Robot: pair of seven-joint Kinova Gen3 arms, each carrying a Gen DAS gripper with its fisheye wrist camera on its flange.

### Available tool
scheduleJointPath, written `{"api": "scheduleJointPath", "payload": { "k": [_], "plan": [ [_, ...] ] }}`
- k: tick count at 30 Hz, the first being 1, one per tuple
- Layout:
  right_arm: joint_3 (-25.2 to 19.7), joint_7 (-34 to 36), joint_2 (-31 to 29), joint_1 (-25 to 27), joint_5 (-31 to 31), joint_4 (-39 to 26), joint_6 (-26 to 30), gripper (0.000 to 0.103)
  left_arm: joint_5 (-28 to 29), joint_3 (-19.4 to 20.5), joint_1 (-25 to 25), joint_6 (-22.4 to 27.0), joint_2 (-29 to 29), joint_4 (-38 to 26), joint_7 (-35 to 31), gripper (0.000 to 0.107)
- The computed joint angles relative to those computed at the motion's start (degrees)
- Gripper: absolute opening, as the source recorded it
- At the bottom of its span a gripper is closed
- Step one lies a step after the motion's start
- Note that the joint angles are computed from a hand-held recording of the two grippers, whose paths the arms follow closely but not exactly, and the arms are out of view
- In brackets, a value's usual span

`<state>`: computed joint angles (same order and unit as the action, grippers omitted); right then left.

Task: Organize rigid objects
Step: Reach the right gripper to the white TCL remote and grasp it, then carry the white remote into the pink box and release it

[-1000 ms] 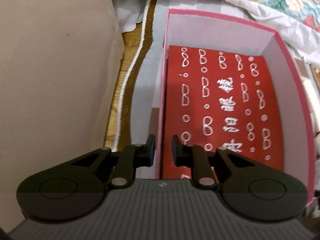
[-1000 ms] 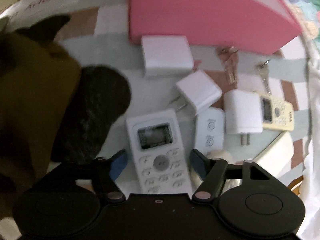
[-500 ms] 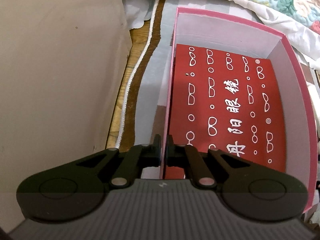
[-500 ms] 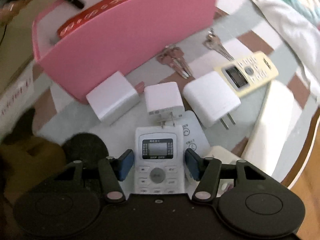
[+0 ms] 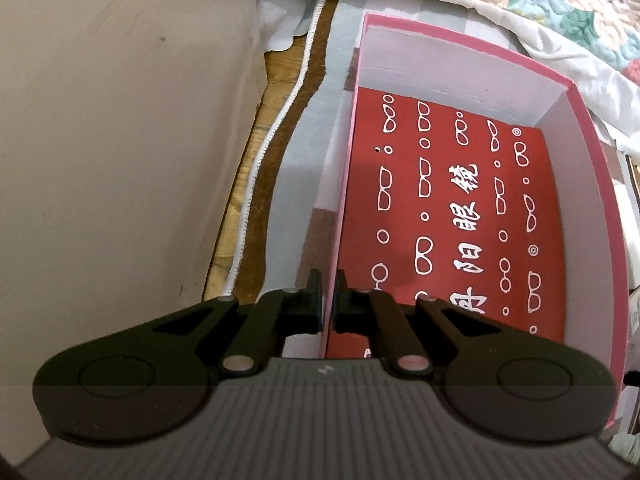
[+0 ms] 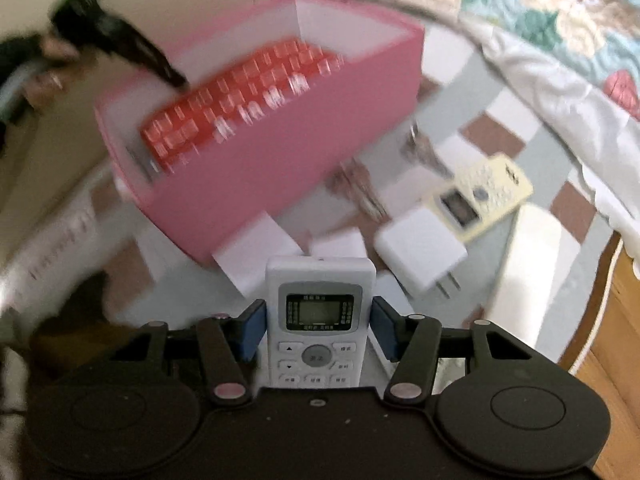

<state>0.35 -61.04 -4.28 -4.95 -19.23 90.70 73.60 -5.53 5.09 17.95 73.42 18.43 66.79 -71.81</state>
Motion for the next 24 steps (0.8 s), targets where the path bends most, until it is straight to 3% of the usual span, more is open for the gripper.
{"api": "scheduleJointPath", "payload": {
  "k": [6,16,19,24],
  "plan": [
    [1.45,2.83,-1.35,-0.03,-5.83,-3.31,0.37,0.061,0.80,0.13,-0.57,-0.31,-0.48,0.73,-0.62,0.005],
    [4.39,3.63,1.61,2.79,-24.65,-10.93,0.78,0.061,-0.41,-0.18,0.76,4.32,1.92,-3.61,0.36,0.004],
    [2.97,1.61,3.94,3.28,-29.30,-10.44,0.17,0.061,0.03,-0.24,0.55,5.21,2.39,-4.47,0.37,0.004],
    [-1.54,-5.18,9.88,1.64,-30.18,-9.91,-2.99,0.061,-0.03,-0.29,0.67,5.46,2.52,-4.63,0.01,0.004]
  ]
}}
